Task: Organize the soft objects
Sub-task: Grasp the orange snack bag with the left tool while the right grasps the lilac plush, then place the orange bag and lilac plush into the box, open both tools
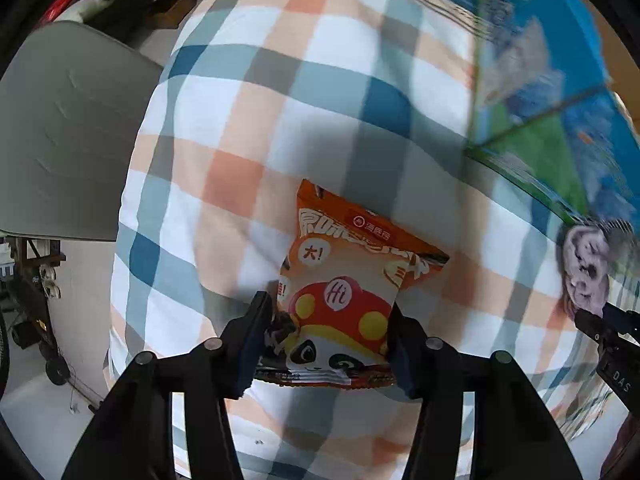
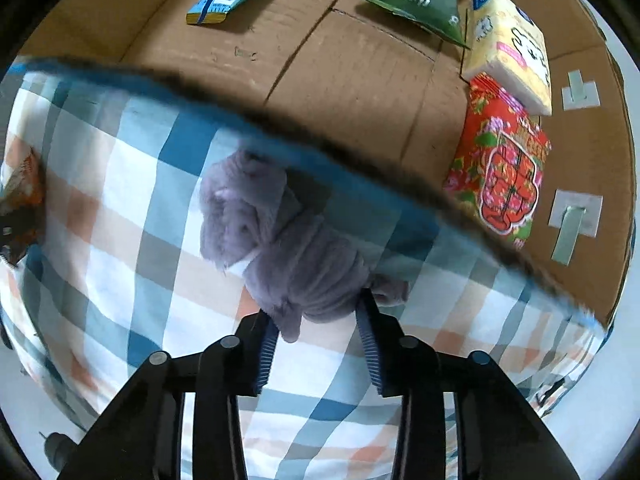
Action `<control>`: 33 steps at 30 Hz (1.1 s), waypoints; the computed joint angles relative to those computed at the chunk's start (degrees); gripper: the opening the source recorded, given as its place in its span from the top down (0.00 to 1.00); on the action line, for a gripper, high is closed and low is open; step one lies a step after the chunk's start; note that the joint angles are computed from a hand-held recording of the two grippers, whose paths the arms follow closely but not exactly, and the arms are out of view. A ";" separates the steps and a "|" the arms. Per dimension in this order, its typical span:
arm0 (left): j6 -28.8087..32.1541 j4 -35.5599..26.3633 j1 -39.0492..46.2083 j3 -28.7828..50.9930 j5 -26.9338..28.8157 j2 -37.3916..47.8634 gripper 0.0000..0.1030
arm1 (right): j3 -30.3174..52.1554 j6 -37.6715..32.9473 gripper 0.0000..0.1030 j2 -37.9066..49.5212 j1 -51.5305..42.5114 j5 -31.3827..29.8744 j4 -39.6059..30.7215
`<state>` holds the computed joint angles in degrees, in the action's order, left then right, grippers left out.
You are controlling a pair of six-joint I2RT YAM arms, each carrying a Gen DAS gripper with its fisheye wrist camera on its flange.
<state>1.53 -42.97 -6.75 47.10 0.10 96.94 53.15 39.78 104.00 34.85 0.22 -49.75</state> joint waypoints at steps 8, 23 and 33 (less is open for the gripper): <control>-6.51 -5.56 -8.77 -3.12 3.20 -13.14 0.54 | -4.22 2.35 0.69 -11.58 -0.52 -5.28 -0.87; -11.95 -21.97 -21.31 17.65 5.43 -15.77 0.54 | -3.19 6.55 0.69 -40.62 -3.27 -8.05 -19.16; -11.17 -28.38 -25.81 42.81 1.41 0.47 0.54 | 11.80 3.11 0.69 -35.64 -10.21 -4.49 -26.19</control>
<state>-9.64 -71.35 -32.55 89.91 1.51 97.41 64.96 42.89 68.36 24.64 -4.26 -75.94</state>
